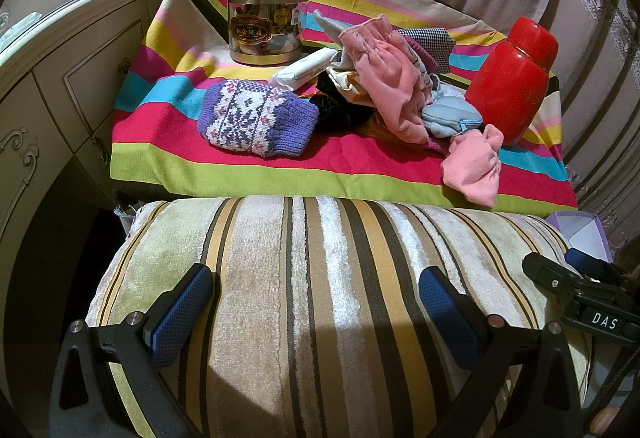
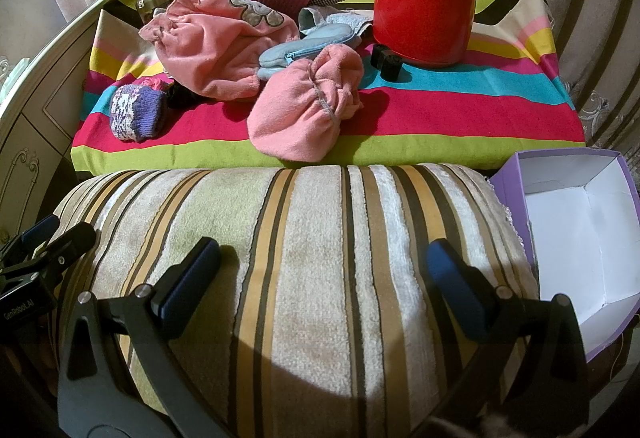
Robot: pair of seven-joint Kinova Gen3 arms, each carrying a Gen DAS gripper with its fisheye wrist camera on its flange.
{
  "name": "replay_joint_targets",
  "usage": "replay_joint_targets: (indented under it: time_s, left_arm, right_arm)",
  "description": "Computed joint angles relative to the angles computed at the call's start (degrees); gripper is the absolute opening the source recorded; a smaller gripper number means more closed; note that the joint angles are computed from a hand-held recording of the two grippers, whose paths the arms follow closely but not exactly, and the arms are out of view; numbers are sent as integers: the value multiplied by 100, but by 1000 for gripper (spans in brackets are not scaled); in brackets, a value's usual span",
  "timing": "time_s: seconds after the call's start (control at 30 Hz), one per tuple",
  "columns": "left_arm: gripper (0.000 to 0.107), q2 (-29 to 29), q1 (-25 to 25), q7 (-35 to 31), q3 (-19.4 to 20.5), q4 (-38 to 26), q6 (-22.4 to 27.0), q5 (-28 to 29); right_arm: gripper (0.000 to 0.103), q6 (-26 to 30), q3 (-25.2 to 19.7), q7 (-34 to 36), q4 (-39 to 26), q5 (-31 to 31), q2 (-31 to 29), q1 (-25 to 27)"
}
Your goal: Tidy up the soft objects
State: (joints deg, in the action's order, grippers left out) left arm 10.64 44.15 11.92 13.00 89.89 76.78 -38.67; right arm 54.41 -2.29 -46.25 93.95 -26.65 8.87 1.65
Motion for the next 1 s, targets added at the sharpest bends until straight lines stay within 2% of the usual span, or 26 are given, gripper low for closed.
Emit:
replay_joint_targets:
  time_s: [0.37, 0.57, 0.63, 0.83, 1.0]
  left_arm:
    - [103, 4, 0, -3, 0, -6, 5, 1]
    - [103, -22, -148, -226, -18, -56, -89, 269]
    - [103, -24, -194, -333, -26, -82, -102, 353]
    - [103, -175, -292, -299, -37, 94, -354, 346]
    - [103, -475, -555, -130, -58, 432, -839, 307]
  right_arm:
    - [103, -11, 3, 10, 16, -7, -9, 2]
    - [103, 0, 10, 128, 41, -116, -3, 61]
    - [103, 117, 16, 169, -31, -119, 28, 81]
    - [103, 1076, -32, -116, -907, 372, 506, -30]
    - [103, 1271, -115, -114, -1192, 182, 717, 59]
